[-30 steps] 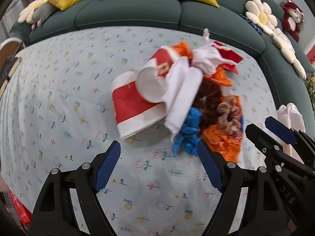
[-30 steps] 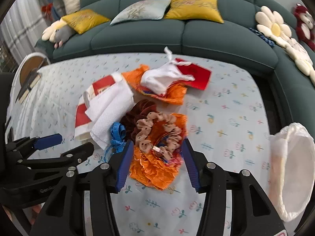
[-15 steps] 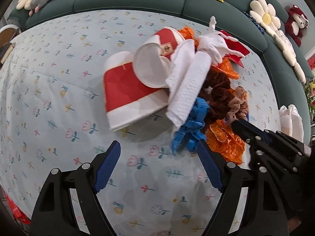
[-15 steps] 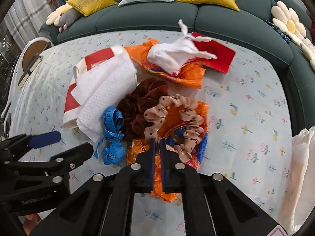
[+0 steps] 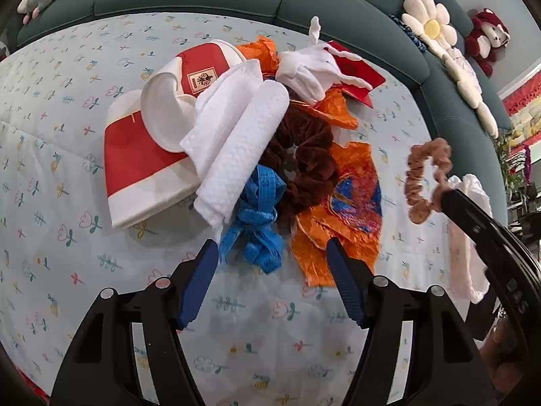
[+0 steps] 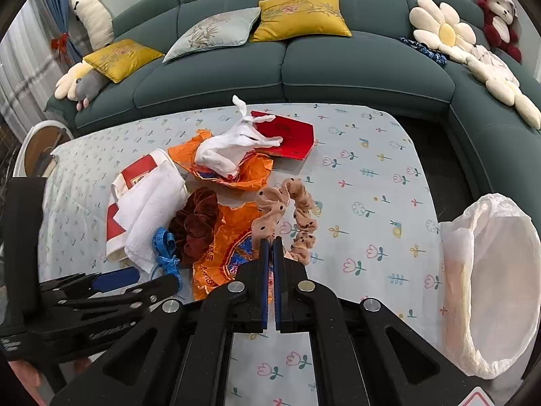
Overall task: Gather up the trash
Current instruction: 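Grasp the brown scrunchie with the right gripper while the left gripper grasps the blue tape measure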
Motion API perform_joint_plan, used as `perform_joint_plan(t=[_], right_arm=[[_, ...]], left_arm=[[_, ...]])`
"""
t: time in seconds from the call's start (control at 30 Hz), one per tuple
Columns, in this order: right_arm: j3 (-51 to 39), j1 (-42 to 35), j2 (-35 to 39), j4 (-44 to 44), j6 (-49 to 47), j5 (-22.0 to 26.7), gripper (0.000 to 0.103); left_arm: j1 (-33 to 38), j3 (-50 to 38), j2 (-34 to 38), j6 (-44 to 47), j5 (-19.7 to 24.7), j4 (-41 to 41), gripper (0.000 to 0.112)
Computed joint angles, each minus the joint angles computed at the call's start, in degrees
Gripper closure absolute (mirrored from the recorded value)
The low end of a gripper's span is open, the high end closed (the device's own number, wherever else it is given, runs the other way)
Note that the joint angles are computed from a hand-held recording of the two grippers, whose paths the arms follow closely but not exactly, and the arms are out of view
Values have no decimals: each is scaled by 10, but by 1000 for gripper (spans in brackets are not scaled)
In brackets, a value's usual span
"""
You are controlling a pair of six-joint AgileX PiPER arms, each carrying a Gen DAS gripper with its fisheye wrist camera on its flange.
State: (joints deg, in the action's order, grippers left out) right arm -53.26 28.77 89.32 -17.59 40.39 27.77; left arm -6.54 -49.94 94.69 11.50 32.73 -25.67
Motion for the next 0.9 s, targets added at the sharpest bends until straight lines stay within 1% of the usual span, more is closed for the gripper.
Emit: perform_joint_plan(t=[0.17, 0.23, 0.27, 0.3, 0.33, 0.37, 0.4, 0.5, 0.67, 0.7, 0.9], right_arm=[[5, -4, 0, 15, -23, -7, 101], [7, -4, 1, 19, -29, -10, 101], [8, -6, 2, 23, -34, -12, 101], [8, -7, 3, 28, -39, -14, 101], [9, -9, 4, 33, -45, -15, 101], [10, -10, 5, 37, -49, -17, 101], [10, -11, 6, 40, -53, -18, 101], [12, -13, 5, 48, -63, -21, 101], [15, -10, -11, 47, -57, -19, 101], [16, -9, -17, 45, -53, -17, 101], [33, 4, -73, 6, -4, 0, 101]], left_arm=[[-6, -23, 42, -25, -13, 12, 55], [-5, -29, 58, -29, -18, 13, 61], [-3, -31, 63, -24, -17, 8, 68], [-1, -34, 70, -17, -15, 0, 73], [-1, -31, 70, -18, -22, -1, 74], [0, -30, 69, -11, -24, -4, 82], [2, -32, 72, 2, -19, -15, 85], [2, -26, 66, 11, -22, -24, 87], [-13, -14, 33, -4, -22, -13, 89], [-14, -11, 23, -4, -20, -13, 91], [-33, -10, -38, -38, 2, 7, 91]])
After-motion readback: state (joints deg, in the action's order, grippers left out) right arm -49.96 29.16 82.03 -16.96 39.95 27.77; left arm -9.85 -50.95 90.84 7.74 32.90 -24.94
